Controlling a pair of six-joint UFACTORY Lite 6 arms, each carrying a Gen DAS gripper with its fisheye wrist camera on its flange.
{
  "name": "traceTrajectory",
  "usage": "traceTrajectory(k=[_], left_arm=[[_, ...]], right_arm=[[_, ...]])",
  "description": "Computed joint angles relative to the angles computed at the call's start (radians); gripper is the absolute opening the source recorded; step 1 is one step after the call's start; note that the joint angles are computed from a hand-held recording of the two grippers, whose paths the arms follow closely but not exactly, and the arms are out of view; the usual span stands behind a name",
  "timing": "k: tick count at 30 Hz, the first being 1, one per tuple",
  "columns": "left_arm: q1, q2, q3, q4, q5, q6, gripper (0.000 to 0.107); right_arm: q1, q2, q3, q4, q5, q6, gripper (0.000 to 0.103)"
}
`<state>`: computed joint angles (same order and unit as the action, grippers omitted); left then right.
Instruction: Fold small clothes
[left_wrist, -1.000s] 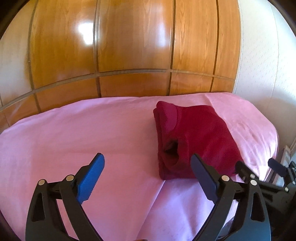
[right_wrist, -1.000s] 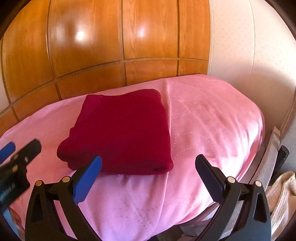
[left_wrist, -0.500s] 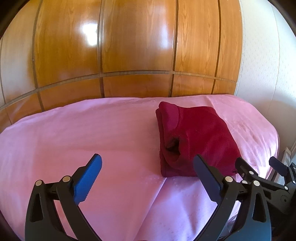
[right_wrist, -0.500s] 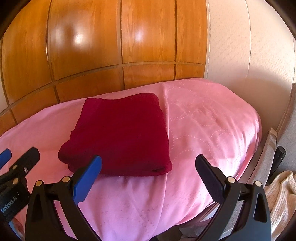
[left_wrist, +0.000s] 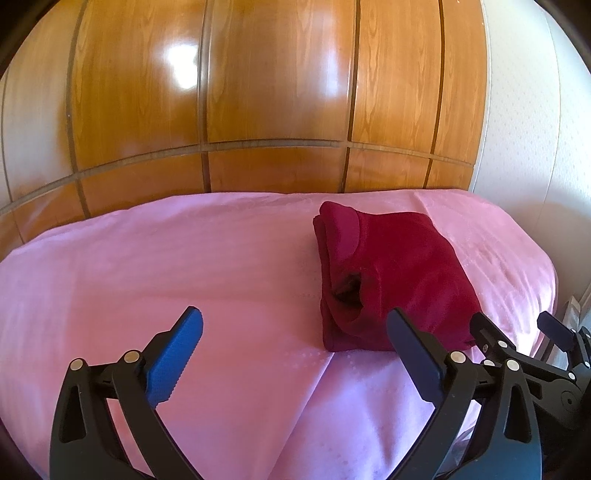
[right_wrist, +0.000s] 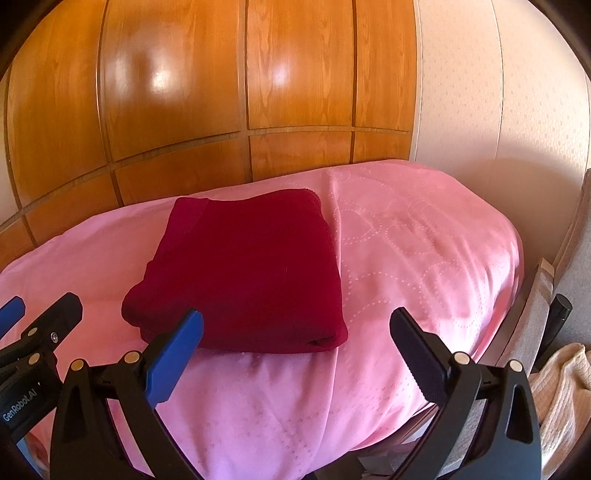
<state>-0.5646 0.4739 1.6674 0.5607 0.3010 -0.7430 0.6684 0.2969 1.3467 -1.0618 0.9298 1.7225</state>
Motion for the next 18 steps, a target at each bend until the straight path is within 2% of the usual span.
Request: traceTrajectory(k=[18], left_arm=[[0.018, -0.023, -0.021, -0.059, -0.008, 0.057, 0.099]], right_arm=[[-0.013, 0.002, 0.004, 0.011, -0.013, -0.013, 0.101]])
